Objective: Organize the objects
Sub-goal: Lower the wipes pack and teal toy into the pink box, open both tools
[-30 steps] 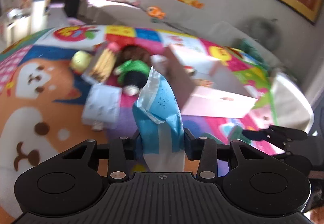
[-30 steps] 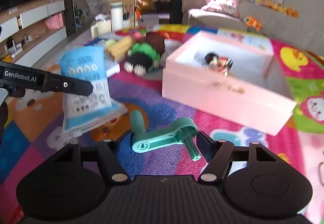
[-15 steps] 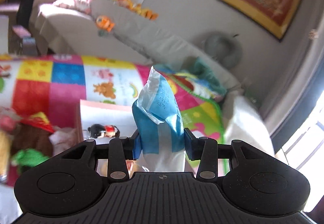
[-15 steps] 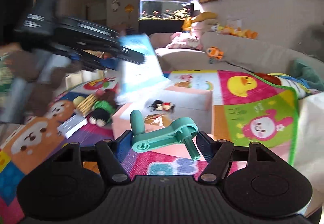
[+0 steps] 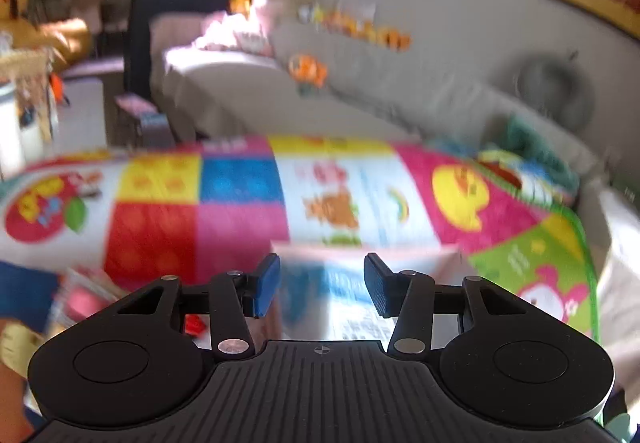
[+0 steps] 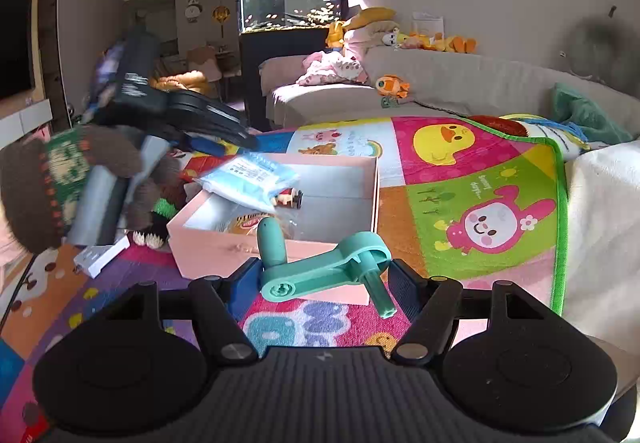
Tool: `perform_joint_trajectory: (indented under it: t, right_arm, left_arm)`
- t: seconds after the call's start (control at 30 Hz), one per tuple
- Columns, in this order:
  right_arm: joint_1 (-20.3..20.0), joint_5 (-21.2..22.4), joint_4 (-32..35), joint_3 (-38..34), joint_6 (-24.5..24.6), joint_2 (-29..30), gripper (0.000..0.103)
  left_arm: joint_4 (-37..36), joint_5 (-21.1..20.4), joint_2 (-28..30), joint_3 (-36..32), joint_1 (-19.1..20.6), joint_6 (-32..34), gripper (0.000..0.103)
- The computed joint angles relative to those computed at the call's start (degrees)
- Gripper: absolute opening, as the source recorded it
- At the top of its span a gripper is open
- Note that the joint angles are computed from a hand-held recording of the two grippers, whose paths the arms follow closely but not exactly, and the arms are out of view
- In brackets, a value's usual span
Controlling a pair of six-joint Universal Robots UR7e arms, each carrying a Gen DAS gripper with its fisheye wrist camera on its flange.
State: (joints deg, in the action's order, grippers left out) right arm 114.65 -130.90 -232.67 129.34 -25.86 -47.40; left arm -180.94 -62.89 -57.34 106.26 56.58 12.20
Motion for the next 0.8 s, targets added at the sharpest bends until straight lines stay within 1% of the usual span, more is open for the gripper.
perform_joint_trajectory:
  t: [0.07, 0.13, 0.2, 0.23, 0.3, 0.33, 0.37, 0.4, 0.47, 0.5, 0.57, 0.67, 0.73, 0.8]
  right_arm:
    - [-0.2, 0.2, 0.4, -0.4, 0.6, -0.2, 0.069]
    - [-0.2, 0.1, 1.0, -1.5, 1.3, -0.4, 0.069]
    - [-0.2, 0.9, 1.1, -2.9, 1.7, -0.4, 0.069]
    - [-0.4, 1.5, 1.0, -4.0, 1.7, -0.2, 0.069]
    - [-0.4, 2.3, -0.7, -7.8, 1.0, 1.4, 0.069]
    - [-0.8, 3.5, -3.3, -10.4, -0.1, 3.1, 0.070]
    - [-1.2, 4.9, -6.3, -13.0, -1.6, 5.0, 0.071]
    - [-1.4, 4.9, -7.0, -15.7, -3.3, 6.7, 0.080]
    - [-0.9, 0.9, -3.4, -20.5, -4.7, 9.0, 0.081]
    - [-0.7, 0.6, -1.8, -21.0, -4.5, 9.4, 0.081]
    - [-0.3, 1.7, 0.2, -20.1, -4.9, 10.0, 0.082]
    - [1.0, 0.0, 0.2, -18.8, -6.8, 11.9, 0.084]
    - [1.7, -1.0, 1.3, -16.6, -4.9, 12.4, 0.086]
    - [2.1, -1.8, 2.3, -13.9, -2.7, 12.8, 0.086]
  left_arm:
    - [-0.6, -1.5, -2.5, 1.3, 0.0, -0.7, 0.051]
    - [0.3, -4.6, -6.2, 3.9, 0.3, -2.0, 0.051]
    - [1.1, -8.3, -11.0, 8.2, 0.7, -1.7, 0.051]
    - [0.8, -9.5, -13.2, 10.6, 0.8, -1.4, 0.051]
    - [0.0, -10.1, -16.9, 15.3, 0.7, -1.2, 0.051]
    - [-0.6, -9.8, -18.2, 17.4, 0.8, -1.0, 0.051]
    - [-1.3, -8.7, -19.8, 19.6, 0.7, -0.4, 0.051]
    - [-2.5, -6.2, -21.3, 22.0, 0.3, 0.8, 0.051]
    - [-5.6, -0.9, -23.5, 25.7, -0.3, 4.3, 0.051]
    - [-6.2, 0.9, -24.4, 26.7, -0.3, 5.7, 0.051]
    - [-6.5, 3.3, -26.0, 27.5, 0.5, 7.4, 0.051]
    - [-3.4, 3.8, -26.0, 25.1, 2.8, 5.1, 0.051]
    - [-1.6, 1.9, -25.2, 23.0, 4.0, 3.2, 0.051]
    - [-2.2, 0.1, -22.6, 20.9, 4.5, 2.9, 0.051]
